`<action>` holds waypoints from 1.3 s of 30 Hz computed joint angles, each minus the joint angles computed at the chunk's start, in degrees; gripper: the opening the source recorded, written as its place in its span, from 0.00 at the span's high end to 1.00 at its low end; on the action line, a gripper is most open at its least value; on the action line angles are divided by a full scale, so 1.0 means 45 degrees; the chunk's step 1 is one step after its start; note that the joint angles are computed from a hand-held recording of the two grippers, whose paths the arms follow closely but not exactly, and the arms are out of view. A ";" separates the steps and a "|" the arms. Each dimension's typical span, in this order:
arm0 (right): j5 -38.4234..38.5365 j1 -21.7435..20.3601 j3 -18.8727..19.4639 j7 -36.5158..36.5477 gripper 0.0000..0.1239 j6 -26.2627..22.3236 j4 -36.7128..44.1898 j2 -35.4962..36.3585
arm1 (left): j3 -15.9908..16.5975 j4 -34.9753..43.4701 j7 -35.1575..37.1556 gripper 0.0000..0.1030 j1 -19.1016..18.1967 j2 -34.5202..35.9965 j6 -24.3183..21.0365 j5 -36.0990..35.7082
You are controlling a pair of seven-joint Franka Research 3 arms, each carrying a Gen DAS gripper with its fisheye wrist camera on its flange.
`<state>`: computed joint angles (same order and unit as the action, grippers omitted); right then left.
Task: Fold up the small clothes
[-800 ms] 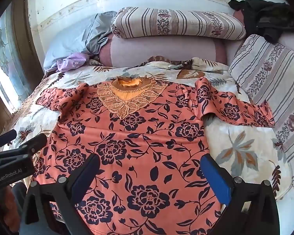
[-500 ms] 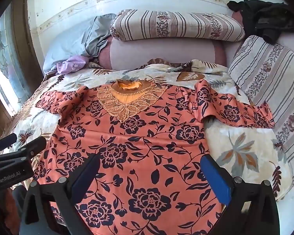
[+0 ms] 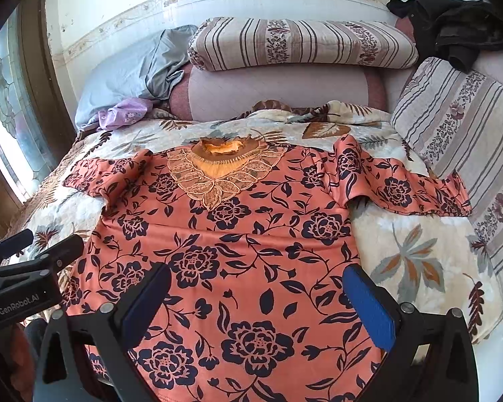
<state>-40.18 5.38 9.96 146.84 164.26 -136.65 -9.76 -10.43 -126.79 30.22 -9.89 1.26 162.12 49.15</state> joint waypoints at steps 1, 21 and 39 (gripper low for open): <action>0.0017 0.0004 -0.0010 -0.0019 0.17 -0.0004 0.0009 0.0004 | 0.0002 0.0002 -0.0046 0.00 -0.0003 -0.0004 0.0000 0.0040; 0.0058 0.0064 -0.0046 -0.0130 0.17 0.0060 0.0070 0.0071 | 0.0010 0.0129 0.0072 0.00 -0.0036 0.0067 0.0024 -0.0036; 0.0333 0.0157 -0.0141 -0.0570 0.17 0.0092 0.0186 0.0182 | 0.0033 0.0342 0.0283 0.00 -0.0076 0.0181 0.0035 -0.0128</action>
<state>-38.68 6.08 9.33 144.27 164.67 -135.82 -8.94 -10.28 -125.25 31.50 -10.23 2.08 162.28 48.57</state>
